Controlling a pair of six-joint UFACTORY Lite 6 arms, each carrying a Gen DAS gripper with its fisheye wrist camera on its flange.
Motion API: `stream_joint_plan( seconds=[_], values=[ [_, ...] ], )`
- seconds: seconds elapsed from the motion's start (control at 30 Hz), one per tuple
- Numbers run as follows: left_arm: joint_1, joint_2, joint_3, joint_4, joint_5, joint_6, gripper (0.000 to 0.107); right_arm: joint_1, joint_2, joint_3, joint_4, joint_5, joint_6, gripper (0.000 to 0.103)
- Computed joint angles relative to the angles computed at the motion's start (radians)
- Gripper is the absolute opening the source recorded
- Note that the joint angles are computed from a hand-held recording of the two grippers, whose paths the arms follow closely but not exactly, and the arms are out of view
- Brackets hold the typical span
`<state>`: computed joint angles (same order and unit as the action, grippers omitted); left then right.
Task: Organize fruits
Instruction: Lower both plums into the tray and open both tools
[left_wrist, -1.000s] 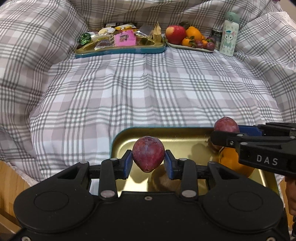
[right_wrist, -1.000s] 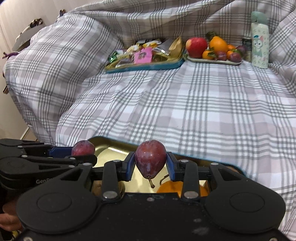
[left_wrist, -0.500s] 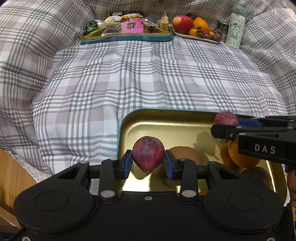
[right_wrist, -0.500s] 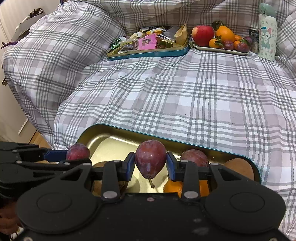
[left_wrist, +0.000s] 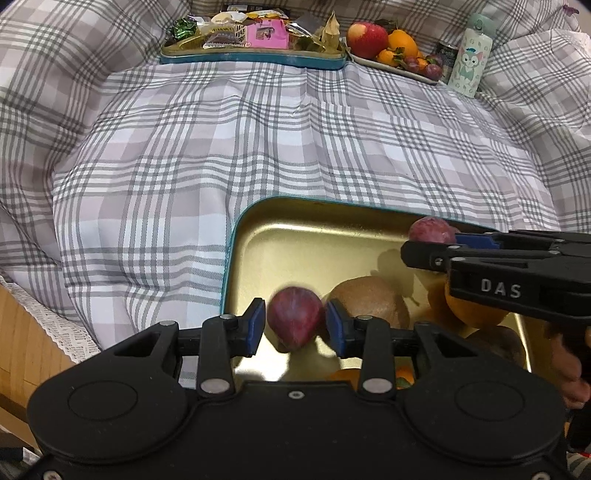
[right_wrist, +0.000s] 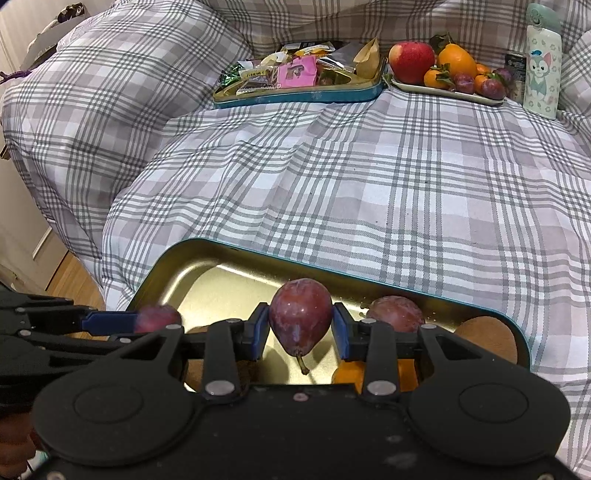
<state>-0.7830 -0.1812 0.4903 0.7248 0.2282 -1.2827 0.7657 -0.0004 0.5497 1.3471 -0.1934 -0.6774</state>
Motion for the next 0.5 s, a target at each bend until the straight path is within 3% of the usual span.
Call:
stream_joint_plan(
  seconds=[0.37, 0.5],
  values=[
    [-0.004, 0.0, 0.006, 0.083, 0.009, -0.119, 0.045, -0.015, 0.042, 0.034, 0.018, 0.018, -0.03, 0.038],
    [-0.007, 0.002, 0.008, 0.096, 0.013, -0.131, 0.045, -0.025, 0.062, 0.051, 0.097, 0.03, -0.108, 0.038]
  ],
)
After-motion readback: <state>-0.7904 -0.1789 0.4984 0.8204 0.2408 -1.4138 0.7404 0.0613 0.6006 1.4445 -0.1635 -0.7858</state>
